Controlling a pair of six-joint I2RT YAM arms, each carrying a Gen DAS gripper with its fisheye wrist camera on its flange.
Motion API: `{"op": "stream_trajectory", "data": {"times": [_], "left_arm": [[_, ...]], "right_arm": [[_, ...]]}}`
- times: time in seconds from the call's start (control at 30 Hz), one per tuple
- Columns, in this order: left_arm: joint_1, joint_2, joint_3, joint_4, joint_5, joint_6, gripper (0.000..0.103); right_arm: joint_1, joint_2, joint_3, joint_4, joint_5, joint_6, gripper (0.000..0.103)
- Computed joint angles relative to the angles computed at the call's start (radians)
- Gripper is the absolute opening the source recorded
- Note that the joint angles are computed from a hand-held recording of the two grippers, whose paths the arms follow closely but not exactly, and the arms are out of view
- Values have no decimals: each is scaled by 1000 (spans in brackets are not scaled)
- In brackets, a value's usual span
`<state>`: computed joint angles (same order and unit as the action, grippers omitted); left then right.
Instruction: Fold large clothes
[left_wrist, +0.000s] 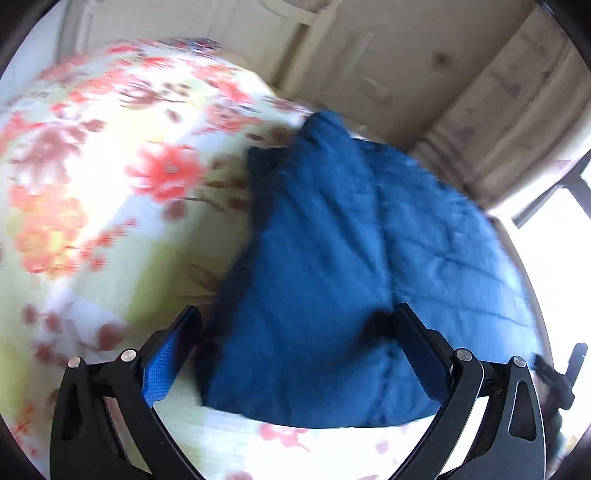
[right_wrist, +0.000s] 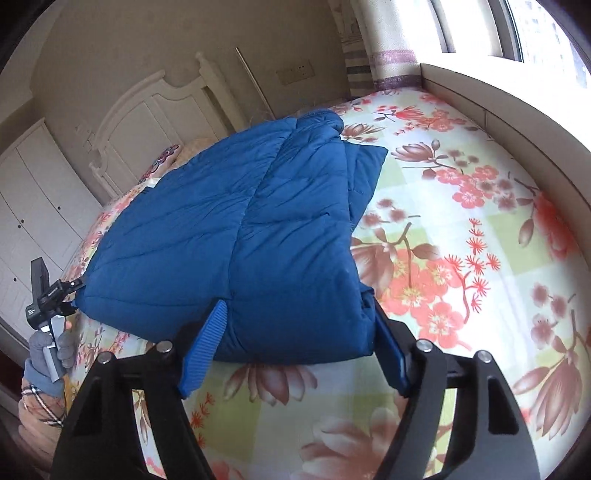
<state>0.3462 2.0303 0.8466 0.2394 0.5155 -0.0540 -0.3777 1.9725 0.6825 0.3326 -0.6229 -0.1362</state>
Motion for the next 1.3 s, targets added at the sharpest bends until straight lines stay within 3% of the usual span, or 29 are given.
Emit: {"op": "stream_trajectory", "data": {"times": [0.07, 0.13, 0.17, 0.2, 0.27, 0.4, 0.53, 0.83, 0.87, 0.9, 1.0, 1.1, 1.13, 1.2, 1.27, 1.3], "left_arm": [[-11, -1, -21, 42, 1, 7, 86], [-5, -1, -32, 44, 43, 22, 66], [4, 0, -36, 48, 59, 13, 64], [12, 0, -42, 55, 72, 11, 59], [24, -25, -85, 93, 65, 12, 44], [91, -58, -138, 65, 145, 77, 40], [160, -120, -234, 45, 187, 171, 40], [402, -290, -429, -152, 278, 509, 41], [417, -299, -440, -162, 282, 529, 41], [434, -312, -451, -172, 280, 551, 44], [464, -388, -497, -124, 231, 526, 63], [444, -689, -644, 44, 74, 344, 86], [431, -815, -680, 42, 50, 318, 92], [365, -1049, -696, -50, 36, 313, 95], [219, -1186, -676, -150, -86, 275, 96], [96, -1183, -645, -158, -175, 248, 96]], "right_arm": [[-3, 0, -5, 16, -11, -2, 67], [-3, -3, -26, 63, -16, -10, 52], [-1, -13, -41, 84, -12, -9, 46], [-5, -20, -62, 119, -9, 2, 34], [-18, -28, -79, 133, -33, 1, 27], [-45, -55, -132, 153, -61, -35, 22], [-118, -101, -190, 64, -148, -155, 21], [-332, -323, -292, -448, -198, -675, 23], [-356, -336, -294, -507, -193, -733, 23], [-370, -353, -295, -550, -183, -770, 31], [-445, -437, -289, -638, -180, -818, 65], [-550, -495, -234, -753, -263, -847, 73], [-564, -489, -214, -781, -279, -853, 78], [-577, -493, -212, -778, -294, -821, 79], [-547, -528, -261, -670, -303, -718, 79], [-496, -576, -309, -558, -292, -611, 79]]}}
